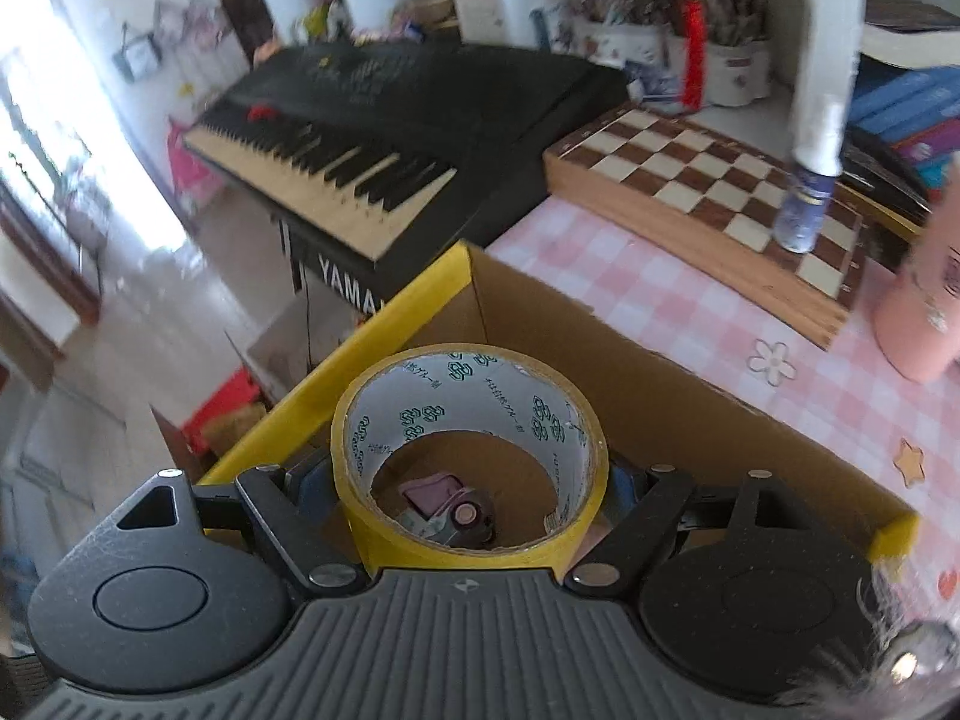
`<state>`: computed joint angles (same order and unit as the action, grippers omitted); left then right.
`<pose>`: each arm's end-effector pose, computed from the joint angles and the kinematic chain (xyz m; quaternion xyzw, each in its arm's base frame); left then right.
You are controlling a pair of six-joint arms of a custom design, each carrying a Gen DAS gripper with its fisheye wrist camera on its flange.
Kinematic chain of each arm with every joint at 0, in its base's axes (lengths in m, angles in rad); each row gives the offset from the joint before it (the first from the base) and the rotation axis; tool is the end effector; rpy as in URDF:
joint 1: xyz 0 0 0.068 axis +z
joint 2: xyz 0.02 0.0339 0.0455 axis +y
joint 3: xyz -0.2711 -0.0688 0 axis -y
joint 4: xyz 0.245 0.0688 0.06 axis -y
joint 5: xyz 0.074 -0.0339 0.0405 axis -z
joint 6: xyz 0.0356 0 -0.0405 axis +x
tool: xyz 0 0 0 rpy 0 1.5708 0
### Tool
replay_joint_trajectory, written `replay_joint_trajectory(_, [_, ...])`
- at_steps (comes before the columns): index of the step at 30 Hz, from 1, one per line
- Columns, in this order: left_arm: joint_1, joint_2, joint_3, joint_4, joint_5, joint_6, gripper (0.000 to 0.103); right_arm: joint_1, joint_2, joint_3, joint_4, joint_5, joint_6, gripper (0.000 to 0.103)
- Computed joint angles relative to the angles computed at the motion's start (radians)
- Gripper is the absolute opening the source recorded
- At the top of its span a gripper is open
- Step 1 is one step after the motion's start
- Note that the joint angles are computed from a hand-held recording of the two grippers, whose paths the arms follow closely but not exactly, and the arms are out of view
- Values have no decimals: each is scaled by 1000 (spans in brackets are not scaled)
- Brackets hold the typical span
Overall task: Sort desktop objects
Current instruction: 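Open the left tool over the yellow box while the right tool releases the tape inside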
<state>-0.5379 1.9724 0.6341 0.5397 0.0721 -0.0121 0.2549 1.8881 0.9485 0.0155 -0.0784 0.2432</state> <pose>0.2711 -0.1647 0.0600 0.2537 0.8904 -0.1343 0.3531 0.3511 0.0944 0.1213 -0.0180 0.9474 0.1143 0.2985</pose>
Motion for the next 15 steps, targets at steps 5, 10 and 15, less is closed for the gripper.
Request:
replay_joint_trajectory(5, [10,19,19,-33,1,-20,43,-1,97,92,-61,11,-78,81])
replay_joint_trajectory(10, [14,8,0,-16,-7,-15,45,-13,154,137,-94,17,-76,82])
replay_joint_trajectory(15, [13,-60,-95,114,0,-5,58,-16,92,72,-60,2,-29,87])
